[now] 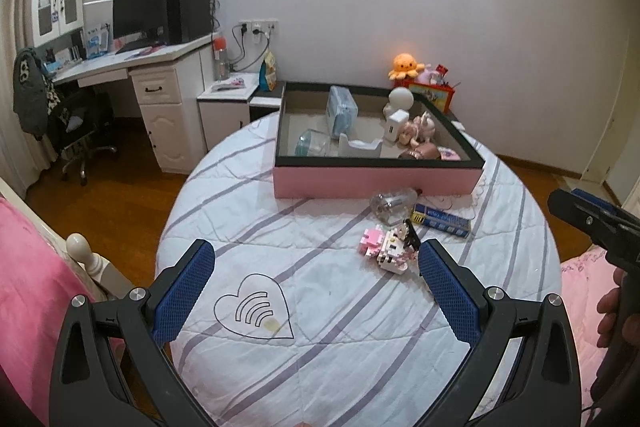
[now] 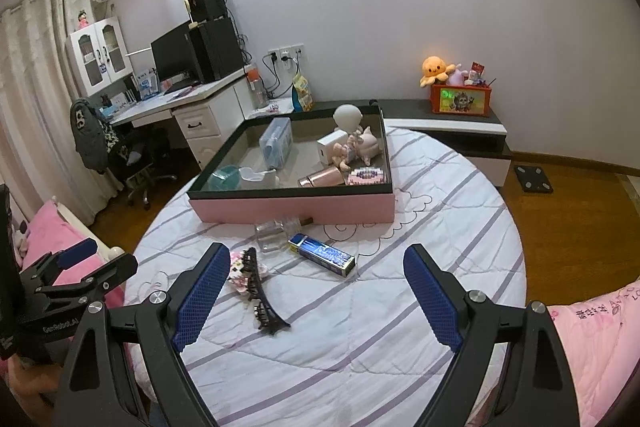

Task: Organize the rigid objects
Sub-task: 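Withdraw both tools from the box toward the remaining items, then grasp the blue boxed item with the right tool while the left tool grasps the pink block figure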

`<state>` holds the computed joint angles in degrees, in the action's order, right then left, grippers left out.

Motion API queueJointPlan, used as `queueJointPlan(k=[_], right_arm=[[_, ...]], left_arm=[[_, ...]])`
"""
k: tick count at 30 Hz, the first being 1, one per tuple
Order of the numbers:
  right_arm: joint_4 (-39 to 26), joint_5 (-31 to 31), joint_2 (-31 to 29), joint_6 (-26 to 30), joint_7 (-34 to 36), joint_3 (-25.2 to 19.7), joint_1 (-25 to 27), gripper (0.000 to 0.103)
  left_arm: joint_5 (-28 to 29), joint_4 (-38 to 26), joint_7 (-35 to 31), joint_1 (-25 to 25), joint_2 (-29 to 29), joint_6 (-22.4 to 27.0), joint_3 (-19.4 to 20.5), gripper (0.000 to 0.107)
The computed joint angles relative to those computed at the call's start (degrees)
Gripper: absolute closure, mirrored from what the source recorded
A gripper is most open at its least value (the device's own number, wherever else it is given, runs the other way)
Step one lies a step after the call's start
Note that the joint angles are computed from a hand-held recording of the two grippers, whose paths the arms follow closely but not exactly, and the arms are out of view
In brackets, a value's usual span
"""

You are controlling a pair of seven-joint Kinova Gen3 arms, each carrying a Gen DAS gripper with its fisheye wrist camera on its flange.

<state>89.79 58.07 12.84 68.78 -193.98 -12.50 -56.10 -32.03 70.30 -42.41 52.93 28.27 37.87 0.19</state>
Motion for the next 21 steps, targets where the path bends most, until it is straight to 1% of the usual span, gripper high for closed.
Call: queueJointPlan(k=[6,9,11,15,18,21], right_arm=[[0.88,-3.08,0.53,-4.39,2.44,1.0,3.21,0.013],[0.82,-4.71,1.23,-6.01,3.96,1.67,4.4,0.013],[1.21,-5.89,1.55,-8.05,5.27,2.12,5.45,0.013],[0.62,-8.74,2.93,-9.84,9.31,3.14,6.88,0.013],[0.93,-11.06,3.63,-12.22,12.32,3.99,8.37,0.013],[0.73,-13.27,4.54,-13.86,15.4,4.85,9.53,0.013]], left_arm=[[2.61,-3.68,-4.01,-1.1,3.28,1.93,1.33,0.005],[4.34,-5.77,-7.03,-1.48,5.26,3.33,1.91,0.005],[5.77,-7.64,-9.5,-1.85,6.86,4.53,2.43,0.005],[8.93,-12.08,-14.44,-2.37,10.3,7.34,3.11,0.005],[11.87,-16.3,-18.6,-3.11,13.21,9.83,3.88,0.005],[14.24,-21.43,-22.21,-3.27,16.44,13.33,3.95,0.005]])
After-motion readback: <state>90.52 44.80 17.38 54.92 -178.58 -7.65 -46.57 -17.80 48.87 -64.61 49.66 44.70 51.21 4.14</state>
